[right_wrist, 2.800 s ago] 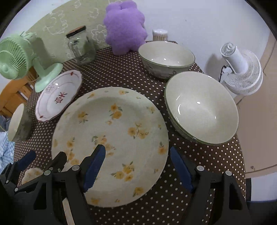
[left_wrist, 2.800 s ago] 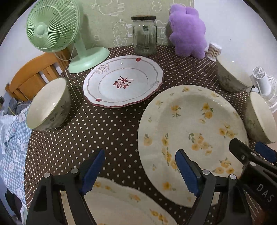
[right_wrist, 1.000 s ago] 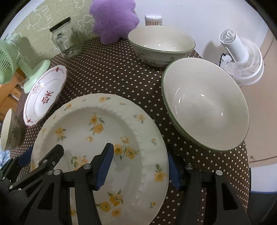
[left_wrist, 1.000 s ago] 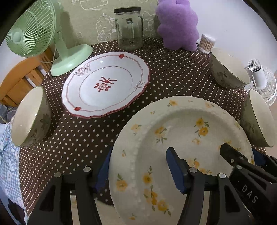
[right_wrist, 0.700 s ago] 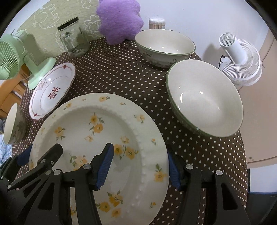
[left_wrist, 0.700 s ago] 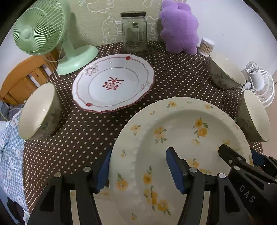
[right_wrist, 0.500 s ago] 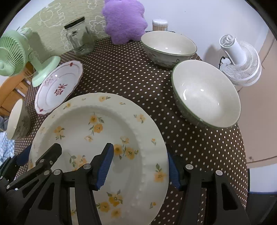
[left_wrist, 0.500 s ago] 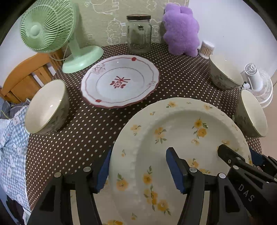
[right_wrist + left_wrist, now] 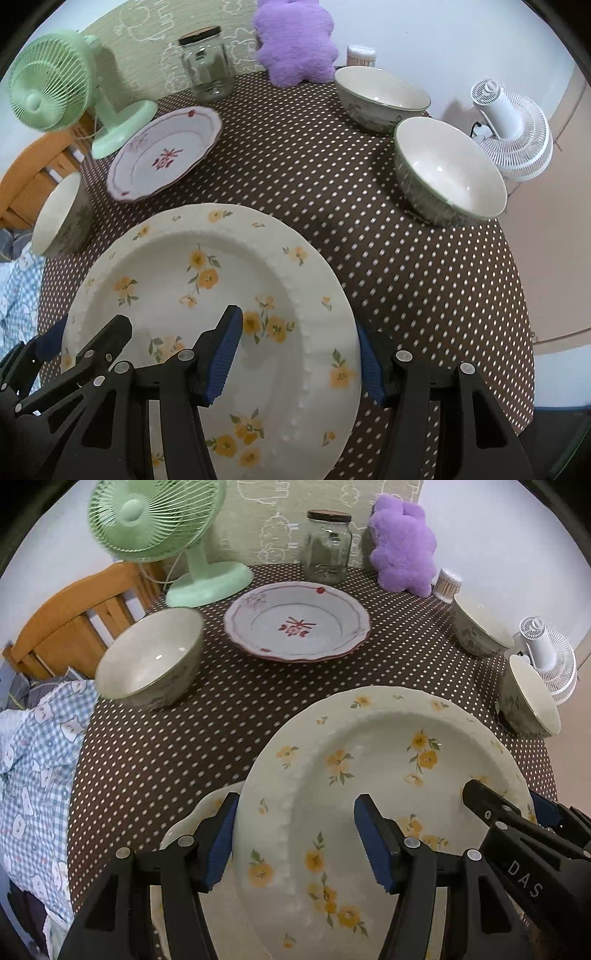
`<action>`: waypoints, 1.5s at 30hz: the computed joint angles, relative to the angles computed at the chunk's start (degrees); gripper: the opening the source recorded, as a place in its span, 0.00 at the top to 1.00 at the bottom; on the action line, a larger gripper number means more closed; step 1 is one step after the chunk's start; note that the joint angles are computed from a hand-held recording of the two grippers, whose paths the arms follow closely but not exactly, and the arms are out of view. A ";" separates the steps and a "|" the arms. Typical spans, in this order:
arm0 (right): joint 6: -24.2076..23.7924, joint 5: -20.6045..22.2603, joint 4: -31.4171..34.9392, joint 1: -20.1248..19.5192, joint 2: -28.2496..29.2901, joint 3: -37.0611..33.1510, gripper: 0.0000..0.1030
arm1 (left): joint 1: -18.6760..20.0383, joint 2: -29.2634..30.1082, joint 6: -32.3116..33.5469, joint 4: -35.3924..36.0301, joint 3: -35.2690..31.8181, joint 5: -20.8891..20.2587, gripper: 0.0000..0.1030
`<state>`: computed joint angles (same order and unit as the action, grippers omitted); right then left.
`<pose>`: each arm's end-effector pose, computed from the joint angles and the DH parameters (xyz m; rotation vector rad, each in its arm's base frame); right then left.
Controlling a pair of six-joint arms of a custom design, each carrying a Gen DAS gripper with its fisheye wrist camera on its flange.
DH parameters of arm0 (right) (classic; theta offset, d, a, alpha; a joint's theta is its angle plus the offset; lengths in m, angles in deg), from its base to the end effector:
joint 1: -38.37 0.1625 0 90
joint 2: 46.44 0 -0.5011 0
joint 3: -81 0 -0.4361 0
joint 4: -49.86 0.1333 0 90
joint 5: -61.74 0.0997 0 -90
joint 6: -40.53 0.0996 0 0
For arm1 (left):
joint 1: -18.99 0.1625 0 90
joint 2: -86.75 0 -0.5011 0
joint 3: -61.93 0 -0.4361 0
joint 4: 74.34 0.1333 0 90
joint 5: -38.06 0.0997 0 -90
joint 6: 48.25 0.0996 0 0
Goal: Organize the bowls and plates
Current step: 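Lower the held plate onto the other yellow-flower plate, then open the right gripper and pull it off the stacked plates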
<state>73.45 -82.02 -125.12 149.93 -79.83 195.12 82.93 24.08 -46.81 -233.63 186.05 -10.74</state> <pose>0.2670 -0.5315 -0.0435 -0.2670 -2.2537 0.6013 -0.0618 -0.5792 0.1640 0.5196 2.3883 -0.3594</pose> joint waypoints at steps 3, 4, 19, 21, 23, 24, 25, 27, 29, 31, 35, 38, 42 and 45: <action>1.60 -0.11 0.94 1.01 0.74 -0.20 0.40 | 0.48 -1.43 0.65 0.09 0.92 -0.04 0.38; 2.33 -0.17 1.32 1.40 1.00 -0.28 0.40 | 0.61 -1.85 0.75 0.25 1.15 -0.12 0.38; 9.53 -1.34 6.05 4.93 3.62 -0.75 0.40 | 3.20 -6.94 1.65 2.82 4.95 -1.13 0.38; 10.30 -1.35 6.81 5.14 3.80 -0.78 0.40 | 3.53 -7.33 1.67 3.34 5.36 -1.21 0.39; 11.04 -1.41 7.30 5.36 4.01 -0.79 0.40 | 3.68 -7.71 1.64 3.62 5.79 -1.15 0.40; 11.47 -1.45 7.49 5.45 4.09 -0.79 0.40 | 3.69 -7.80 2.04 3.24 6.12 -1.01 0.41; 11.90 -1.50 7.60 5.51 4.13 -0.76 0.40 | 3.67 -7.88 2.46 2.94 6.42 -0.81 0.41; 12.53 -1.61 7.93 5.58 4.24 -0.76 0.40 | 3.74 -7.94 3.05 2.44 6.92 -0.68 0.40; 12.89 -1.35 8.13 5.54 4.43 -0.70 0.40 | 3.97 -7.96 3.14 2.39 7.14 -0.72 0.40; 13.07 -0.79 8.21 5.35 4.63 -0.55 0.40 | 4.10 -7.83 3.18 2.30 7.34 -0.47 0.40; 13.58 -0.58 7.84 5.25 5.06 -0.30 0.41 | 3.82 -7.75 4.30 0.16 8.59 0.38 0.40; 13.30 -0.43 7.35 5.16 5.24 -0.21 0.41 | 3.52 -7.41 5.15 -2.08 9.45 1.08 0.39; 12.17 0.24 5.75 4.77 5.24 0.20 0.41 | 3.11 -6.87 6.01 -4.22 10.11 1.91 0.37; 11.87 0.71 5.25 4.63 5.16 0.34 0.41 | 2.89 -6.57 6.27 -4.48 10.19 2.26 0.35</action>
<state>85.32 -81.31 -119.87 154.56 -74.66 195.46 85.81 17.50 -40.54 -238.11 196.25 -8.48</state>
